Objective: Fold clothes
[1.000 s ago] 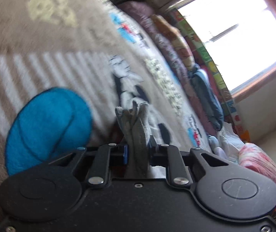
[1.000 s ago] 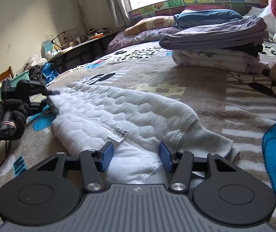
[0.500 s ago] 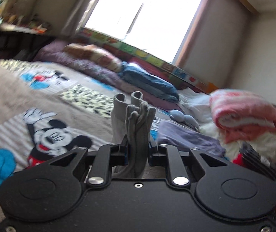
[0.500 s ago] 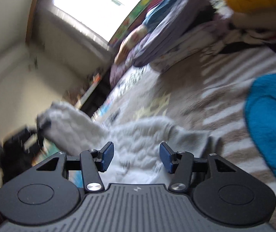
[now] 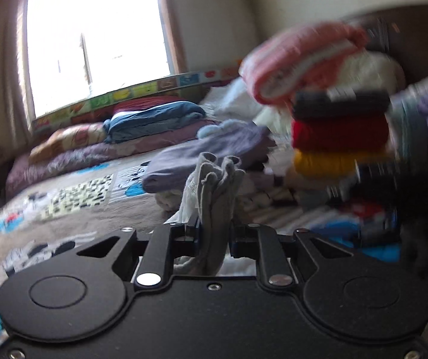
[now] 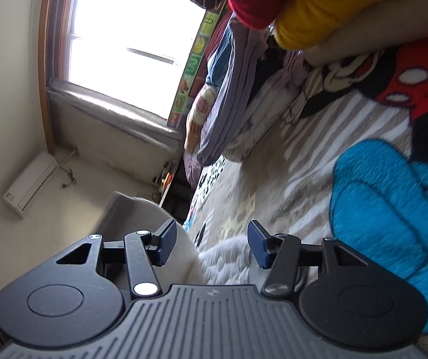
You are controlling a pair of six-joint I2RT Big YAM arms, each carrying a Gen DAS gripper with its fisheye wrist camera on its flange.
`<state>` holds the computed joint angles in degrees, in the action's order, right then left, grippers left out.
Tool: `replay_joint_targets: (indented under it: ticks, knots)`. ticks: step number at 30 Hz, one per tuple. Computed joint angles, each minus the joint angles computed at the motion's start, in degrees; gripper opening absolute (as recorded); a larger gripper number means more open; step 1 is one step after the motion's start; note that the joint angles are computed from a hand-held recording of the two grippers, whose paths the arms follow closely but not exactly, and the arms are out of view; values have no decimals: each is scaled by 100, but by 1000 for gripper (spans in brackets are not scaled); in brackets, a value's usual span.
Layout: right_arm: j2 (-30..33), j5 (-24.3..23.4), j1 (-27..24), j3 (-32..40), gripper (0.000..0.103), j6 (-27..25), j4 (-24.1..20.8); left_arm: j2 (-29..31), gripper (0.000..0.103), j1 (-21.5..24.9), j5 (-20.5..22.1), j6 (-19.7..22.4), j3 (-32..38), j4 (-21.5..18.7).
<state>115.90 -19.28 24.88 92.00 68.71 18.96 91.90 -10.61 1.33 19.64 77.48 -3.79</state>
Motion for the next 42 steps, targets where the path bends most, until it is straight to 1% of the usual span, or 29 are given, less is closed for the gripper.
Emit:
replay_joint_targets:
  ticks: [1,4,7,10,13,15,16,17,18,19,20,22,24,26,27,30,31,33,35,37,38,39,40,41,42]
  knots:
    - [-18,14,-14,-35,54,14,42,21,15,-65,-73,299,-94,98]
    - [-64,58,-48,-94,54,-23,54,28,15,-194,-143,870,-334,253]
    - [-104,113,-64,-136,54,-84,-5,50,15,-329,-354,1480,-561,487]
    - [-116,170,-58,-125,54,-186,-109,100,15,-386,-351,1799,-628,491]
    - [-170,295,-26,-82,54,-561,-339,161,15,-452,-406,1977,-653,433]
    - [-219,454,-5,-41,54,-871,-594,193,16,-483,-450,1897,-635,322]
    - [-243,583,8,-14,54,-1001,-779,205,20,-496,-425,1843,-565,124]
    - [-265,697,17,2,54,-1124,-950,157,34,-485,-239,1778,-532,-64]
    - [-278,772,20,7,54,-1210,-1057,102,46,-472,-29,1716,-505,-242]
    - [-284,844,25,12,54,-1271,-1118,50,51,-459,183,1657,-475,-419]
    - [-298,946,41,23,54,-1387,-1193,-61,52,-441,422,1625,-492,-601]
    - [-340,1159,92,71,54,-1810,-1396,-274,52,-368,694,1564,-540,-770]
    - [-372,1300,148,117,53,-2213,-1510,-457,51,-151,969,1285,-504,-930]
    - [-392,1440,222,190,53,-2653,-1634,-567,50,121,1064,814,-420,-925]
    - [-393,1513,266,244,53,-2914,-1710,-561,49,281,1025,467,-321,-873]
    - [-383,1652,428,405,51,-3732,-1843,-164,48,669,686,-301,286,-886]
    - [-366,1658,497,475,51,-4048,-1869,19,48,750,569,-475,531,-944]
    - [-297,1660,635,658,51,-4637,-2037,357,46,879,600,-718,943,-1078]
    - [-215,1661,760,858,51,-5164,-2256,601,44,945,647,-937,1201,-1209]
    - [-127,1646,846,1033,51,-5511,-2484,720,42,978,745,-1042,1199,-1200]
    - [-83,1655,873,1119,51,-5587,-2613,798,42,992,854,-1035,1208,-1299]
    - [-29,1670,887,1227,49,-5614,-2809,900,42,1032,986,-931,1291,-1672]
    - [79,1634,871,1443,49,-5538,-3244,1008,42,1032,933,-709,1267,-1876]
    - [236,1547,836,1736,50,-5413,-3801,977,42,1008,833,-579,1148,-1792]
    - [317,1474,813,1880,50,-5329,-4071,914,41,979,731,-488,911,-1436]
